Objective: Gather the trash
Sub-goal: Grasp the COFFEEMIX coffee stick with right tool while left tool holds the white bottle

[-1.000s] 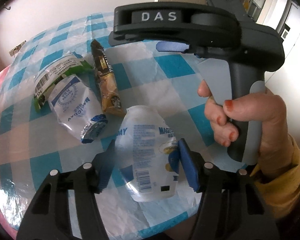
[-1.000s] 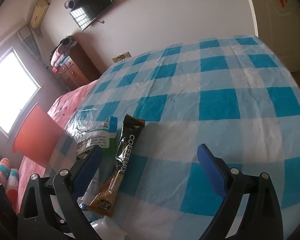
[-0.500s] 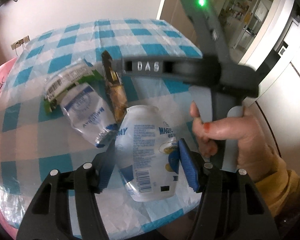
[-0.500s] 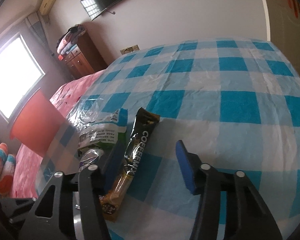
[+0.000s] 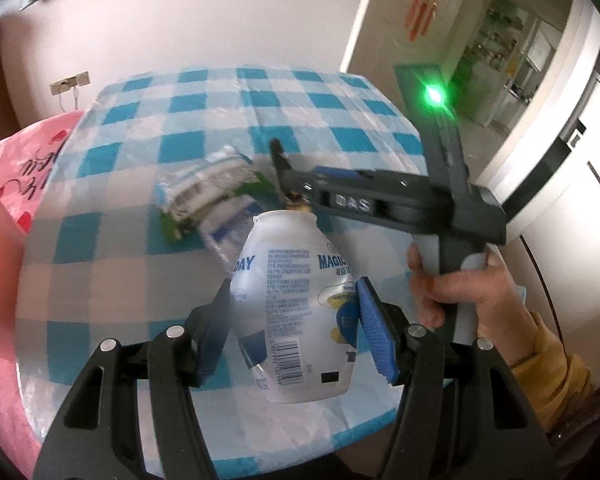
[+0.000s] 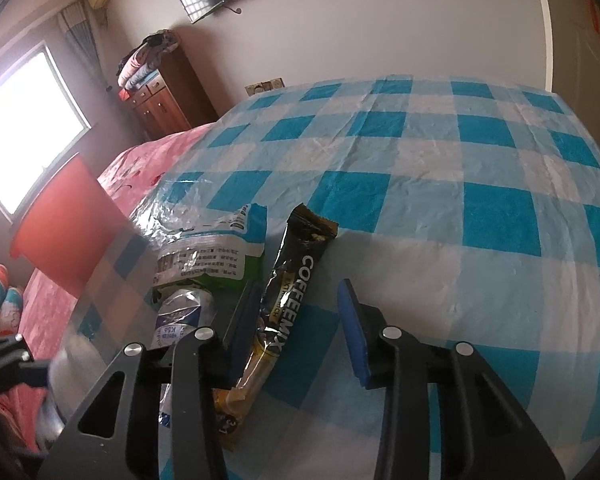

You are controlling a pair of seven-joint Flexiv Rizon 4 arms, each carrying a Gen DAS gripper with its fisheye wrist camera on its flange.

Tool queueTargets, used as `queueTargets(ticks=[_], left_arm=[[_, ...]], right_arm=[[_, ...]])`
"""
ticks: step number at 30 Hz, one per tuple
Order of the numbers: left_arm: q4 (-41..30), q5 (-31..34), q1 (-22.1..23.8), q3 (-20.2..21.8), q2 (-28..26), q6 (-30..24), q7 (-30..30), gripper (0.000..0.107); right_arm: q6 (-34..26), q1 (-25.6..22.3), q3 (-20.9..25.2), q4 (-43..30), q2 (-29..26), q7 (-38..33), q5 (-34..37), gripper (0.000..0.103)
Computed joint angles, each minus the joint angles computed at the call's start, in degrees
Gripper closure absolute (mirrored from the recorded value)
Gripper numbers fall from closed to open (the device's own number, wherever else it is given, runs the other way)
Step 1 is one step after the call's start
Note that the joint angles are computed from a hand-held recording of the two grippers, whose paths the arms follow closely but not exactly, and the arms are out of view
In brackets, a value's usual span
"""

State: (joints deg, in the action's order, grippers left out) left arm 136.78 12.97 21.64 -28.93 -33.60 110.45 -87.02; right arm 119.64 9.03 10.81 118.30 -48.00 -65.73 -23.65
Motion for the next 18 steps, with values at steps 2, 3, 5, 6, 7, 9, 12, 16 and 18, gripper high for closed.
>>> queueTargets(ticks=[2, 3, 5, 6, 7, 9, 12, 16, 18], left_arm=[[0.22, 0.0, 0.74, 0.09, 0.25, 0.63, -0.39, 0.045], [0.17, 0.06, 1.01, 0.26, 0.27, 0.94, -0.57, 0.045], [0.04, 0.46, 1.95, 0.26, 0.16, 1.52, -0.94, 0.045], [-0.04, 0.66, 2.39, 0.23, 0.08, 1.75, -1.18, 0.045], [-0.22, 0.9, 2.76, 0.2, -0.09, 1.83, -1.33, 0.045], [-0.5, 1.36, 3.67, 0.0, -0.55, 1.99, -1.63, 0.045], [-0.92, 2.2, 5.37, -0.67, -1.71, 2.31, -1.93, 0.045], [-1.67, 3.14, 7.01, -1.41, -3.46, 2.66, -1.85, 0.045], [-1.98, 3.69, 8.1, -2.08, -4.43, 2.83, -1.79, 0.045]], right_arm=[[-0.64, 0.27, -0.08, -0.26, 0.01, 0.17, 0.21, 0.062], [-0.93, 0.59, -0.25, -0.35, 0.07, 0.15, 0.45, 0.062], [-1.28, 1.37, -0.65, -0.53, 0.15, -0.13, 1.0, 0.061], [-1.36, 1.85, -0.91, -0.53, 0.24, -0.36, 1.4, 0.061], [-1.5, 2.46, -1.28, -0.57, 0.33, -0.67, 1.84, 0.061], [-1.92, 4.1, -2.38, -0.78, 0.56, -1.52, 3.03, 0.061], [-2.37, 6.17, -3.69, -0.83, 0.89, -2.92, 5.01, 0.061], [-2.92, 8.19, -4.91, -0.9, 1.2, -4.4, 7.3, 0.061], [-3.17, 9.58, -5.83, -0.84, 1.42, -5.24, 8.7, 0.061]])
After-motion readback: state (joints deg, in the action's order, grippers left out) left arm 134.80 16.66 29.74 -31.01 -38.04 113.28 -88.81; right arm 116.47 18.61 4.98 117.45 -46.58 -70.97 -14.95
